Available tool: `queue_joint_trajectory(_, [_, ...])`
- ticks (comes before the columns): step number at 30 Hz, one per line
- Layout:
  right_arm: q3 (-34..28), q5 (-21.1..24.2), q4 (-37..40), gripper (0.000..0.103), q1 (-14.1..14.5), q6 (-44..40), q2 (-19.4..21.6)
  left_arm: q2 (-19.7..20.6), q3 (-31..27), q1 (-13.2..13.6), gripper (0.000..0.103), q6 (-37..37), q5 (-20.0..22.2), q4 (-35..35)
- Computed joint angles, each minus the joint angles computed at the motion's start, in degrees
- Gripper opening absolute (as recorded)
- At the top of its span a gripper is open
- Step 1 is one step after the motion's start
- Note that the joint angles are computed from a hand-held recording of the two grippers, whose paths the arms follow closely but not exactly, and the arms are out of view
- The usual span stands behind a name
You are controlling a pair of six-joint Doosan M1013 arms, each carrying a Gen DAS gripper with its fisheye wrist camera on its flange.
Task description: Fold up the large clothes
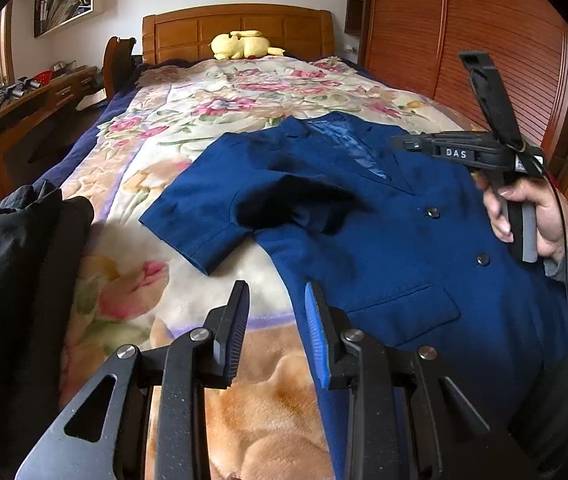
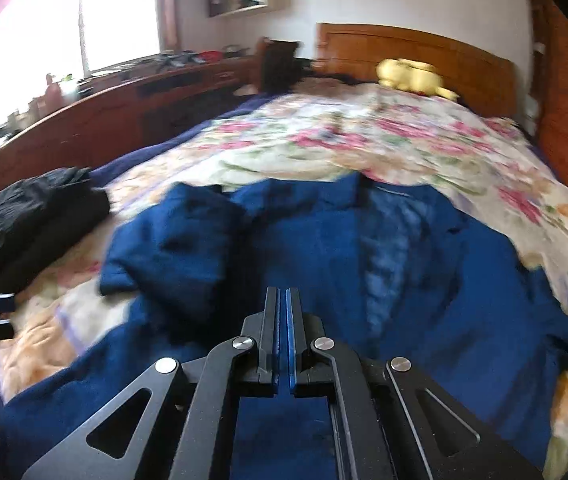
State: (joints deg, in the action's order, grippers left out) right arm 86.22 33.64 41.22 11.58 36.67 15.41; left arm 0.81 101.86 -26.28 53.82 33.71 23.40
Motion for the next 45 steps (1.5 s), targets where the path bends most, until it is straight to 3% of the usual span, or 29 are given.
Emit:
queue_joint_trajectory(3, [-0.32,1.55,0.66,0.021,1.49,-3.59,0.40,-0.02,-0.01,0.01,0.030,0.10,0.51,-0.16])
queue_joint_trajectory(4, [-0.75,2.78,1.64,0.038,2.00,-5.58,0.84,-0.15,0.11,-0.03,0.030,-0.08,0.76,0.10])
queue_joint_trajectory(5, [-1.31,4.02,1.95,0.046,2.68,-7.01,1.51,-0.20,0.19,-0.06,0.030,-0.12,0.91,0.16])
queue_joint_trajectory(7, [-3.02,6.05,1.10,0.052,3.44,-7.95,2.95,-0.33,0.40,-0.15,0.030,-0.70,1.38,0.79])
queue_joint_trajectory(10, [-5.20,5.52,-5.47,0.058,5.98,-4.81,4.52,-0.67,0.89,-0.16,0.030,-1.58,2.02,1.79])
queue_joint_trajectory(16, [-8.22,2.45,-19.99,0.059,9.77,2.08,7.11,-1.02,1.87,0.22,0.030,-2.53,2.34,1.64])
queue_joint_trajectory(18, [-7.74,0.23,-16.71,0.004,9.40,-0.97,6.94,-0.90,1.94,0.40,0.030,-2.35,2.04,0.88])
queue_joint_trajectory(19, [-7.22,-1.19,-14.67,0.002,9.09,-2.00,6.68,-0.76,1.93,0.35,0.030,-2.31,1.77,0.46])
queue_joint_trajectory(23, [-4.32,-4.76,-2.57,0.002,5.84,-4.75,4.35,0.28,1.10,-0.45,0.030,-3.57,1.39,1.67])
queue_joint_trajectory(26, [-2.32,-6.27,1.21,0.002,2.72,-0.96,2.77,0.89,0.43,-0.73,0.030,-4.40,0.04,1.29])
queue_joint_trajectory(29, [-0.38,-7.73,-2.50,0.002,0.23,6.43,1.64,1.27,-0.08,-0.94,0.030,-5.74,-1.33,0.94])
queue_joint_trajectory(31, [0.49,-8.81,-10.47,0.004,-0.37,11.70,1.36,1.48,-0.25,-1.58,0.030,-8.20,-1.90,3.67])
queue_joint_trajectory(33, [0.58,-7.00,-17.06,0.009,-0.82,14.80,1.62,1.75,-0.53,-2.02,0.030,-9.42,-1.92,5.18])
queue_joint_trajectory(35, [1.24,-5.50,-19.24,0.031,-1.44,14.88,1.57,1.91,-0.74,-2.31,0.030,-9.69,-2.15,5.33])
queue_joint_trajectory(38, [2.97,-5.92,-17.32,0.050,-2.45,11.37,0.67,1.94,-0.78,-2.62,0.030,-10.33,-2.53,5.71])
queue_joint_trajectory(40, [3.57,-5.46,-18.34,0.054,-2.52,11.09,0.07,2.03,-0.85,-2.89,0.030,-11.11,-2.34,6.64])
queue_joint_trajectory(45, [3.52,-2.02,-7.74,0.057,-3.31,1.00,-0.79,2.06,-1.02,-3.65,0.030,-11.66,-0.94,7.99])
